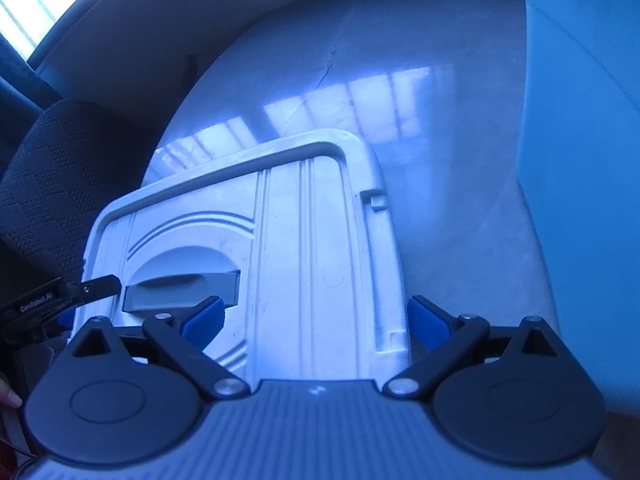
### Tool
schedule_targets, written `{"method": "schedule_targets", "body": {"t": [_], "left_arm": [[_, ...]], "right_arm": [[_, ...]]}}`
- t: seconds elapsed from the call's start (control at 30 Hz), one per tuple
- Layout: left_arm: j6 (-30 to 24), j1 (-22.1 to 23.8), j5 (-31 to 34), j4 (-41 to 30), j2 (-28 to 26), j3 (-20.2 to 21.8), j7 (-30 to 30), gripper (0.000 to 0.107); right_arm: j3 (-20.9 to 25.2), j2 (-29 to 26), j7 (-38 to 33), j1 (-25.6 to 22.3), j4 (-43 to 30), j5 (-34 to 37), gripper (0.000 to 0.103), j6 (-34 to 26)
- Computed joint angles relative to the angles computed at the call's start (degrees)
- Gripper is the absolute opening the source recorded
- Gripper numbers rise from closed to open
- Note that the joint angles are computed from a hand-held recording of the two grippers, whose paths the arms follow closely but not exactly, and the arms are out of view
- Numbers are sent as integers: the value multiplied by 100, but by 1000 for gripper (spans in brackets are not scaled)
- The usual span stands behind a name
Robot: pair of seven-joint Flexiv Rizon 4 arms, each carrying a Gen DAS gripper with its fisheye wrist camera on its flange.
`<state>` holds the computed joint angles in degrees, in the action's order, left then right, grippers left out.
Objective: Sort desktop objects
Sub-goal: 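Close left gripper on the lid rim while right gripper closes on the opposite rim, then lift the white lid off the table with both grippers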
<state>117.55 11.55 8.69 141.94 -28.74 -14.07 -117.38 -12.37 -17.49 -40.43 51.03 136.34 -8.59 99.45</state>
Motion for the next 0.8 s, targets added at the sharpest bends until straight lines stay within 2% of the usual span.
{"method": "schedule_targets", "body": {"t": [0.07, 0.23, 0.27, 0.33, 0.37, 0.4, 0.43, 0.47, 0.53, 0.7, 0.8], "left_arm": [[3, 238, 109, 52, -14, -161, -104, 103], [268, 740, 529, 49, -301, -441, -242, 103], [331, 796, 596, 38, -367, -464, -254, 103], [453, 908, 728, 15, -504, -511, -283, 103], [514, 956, 785, 4, -573, -531, -302, 103], [577, 984, 832, -6, -633, -537, -317, 103], [624, 1015, 878, -16, -678, -546, -330, 103], [653, 1050, 925, -24, -705, -556, -335, 103], [692, 1128, 1021, -43, -766, -577, -335, 103], [738, 1269, 1163, -55, -826, -646, -352, 103], [706, 1228, 1136, -64, -794, -617, -333, 103]], "right_arm": [[269, 0, -12, -247, -33, 18, 99, 21], [70, 157, -61, -87, 57, -109, 99, -51], [-80, 168, -61, 45, 80, -117, 98, -34], [-822, 240, -2, 688, 230, -248, 98, -25], [-1048, 275, 3, 878, 275, -307, 98, -70], [-1088, 290, 21, 907, 279, -336, 98, -139], [-940, 265, -14, 777, 231, -259, 98, -190], [-606, 198, -160, 487, 132, -57, 98, -220], [-217, 94, 8, 11, 91, -278, 98, -124], [-201, -38, -94, -6, 59, -195, 98, 50], [313, -148, -214, -475, -118, -87, 98, 106]]}}
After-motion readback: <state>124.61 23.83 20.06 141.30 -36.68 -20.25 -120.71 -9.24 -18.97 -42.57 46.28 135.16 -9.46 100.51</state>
